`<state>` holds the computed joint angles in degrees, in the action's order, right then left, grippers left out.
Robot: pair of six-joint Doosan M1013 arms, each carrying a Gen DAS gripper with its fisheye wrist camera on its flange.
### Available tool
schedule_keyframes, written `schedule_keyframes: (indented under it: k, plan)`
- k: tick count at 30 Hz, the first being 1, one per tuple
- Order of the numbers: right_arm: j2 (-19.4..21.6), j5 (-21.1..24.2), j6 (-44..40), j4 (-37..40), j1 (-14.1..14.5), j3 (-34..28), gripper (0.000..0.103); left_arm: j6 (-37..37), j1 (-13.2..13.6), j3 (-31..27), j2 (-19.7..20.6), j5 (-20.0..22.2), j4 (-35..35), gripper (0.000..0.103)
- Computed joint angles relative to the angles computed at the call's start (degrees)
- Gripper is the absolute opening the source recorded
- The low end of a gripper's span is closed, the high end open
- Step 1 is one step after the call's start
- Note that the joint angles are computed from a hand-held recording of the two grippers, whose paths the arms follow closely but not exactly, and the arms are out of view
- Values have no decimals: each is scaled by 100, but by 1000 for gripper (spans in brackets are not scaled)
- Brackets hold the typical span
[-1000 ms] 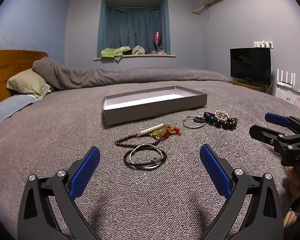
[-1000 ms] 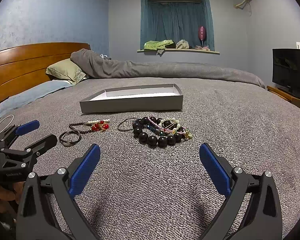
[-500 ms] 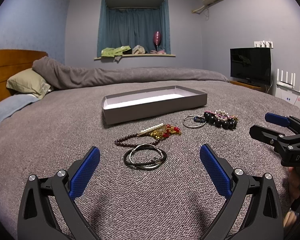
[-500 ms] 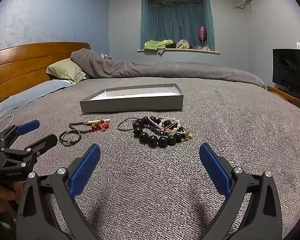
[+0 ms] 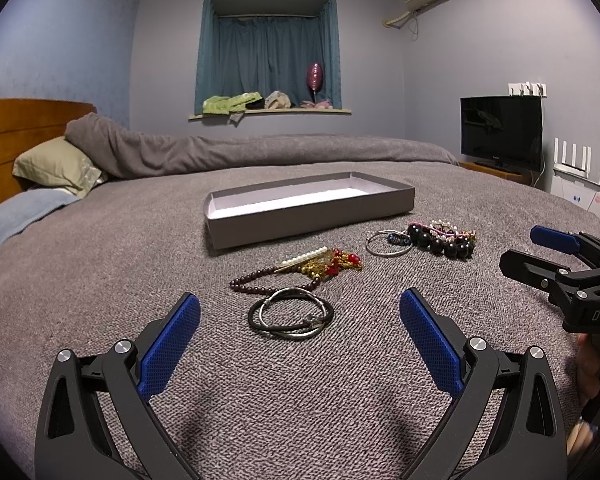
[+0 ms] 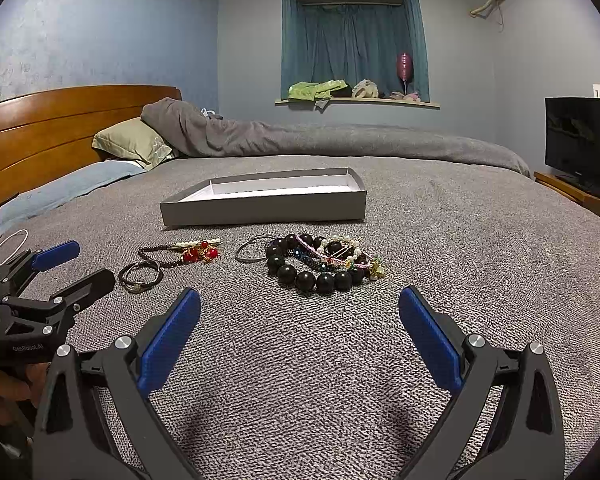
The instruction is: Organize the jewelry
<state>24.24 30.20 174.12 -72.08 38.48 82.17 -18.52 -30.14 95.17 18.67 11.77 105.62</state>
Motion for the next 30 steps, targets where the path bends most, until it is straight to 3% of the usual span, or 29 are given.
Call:
schedule_keyframes:
  k: [14,30]
  plan:
    - [-1,-1,14,-11,3,3,98,-148,83,-19,-1,-175,-151,99]
    - [6,9,-8,4,7,-10,98,-139,61,9,-11,-101,-37,99]
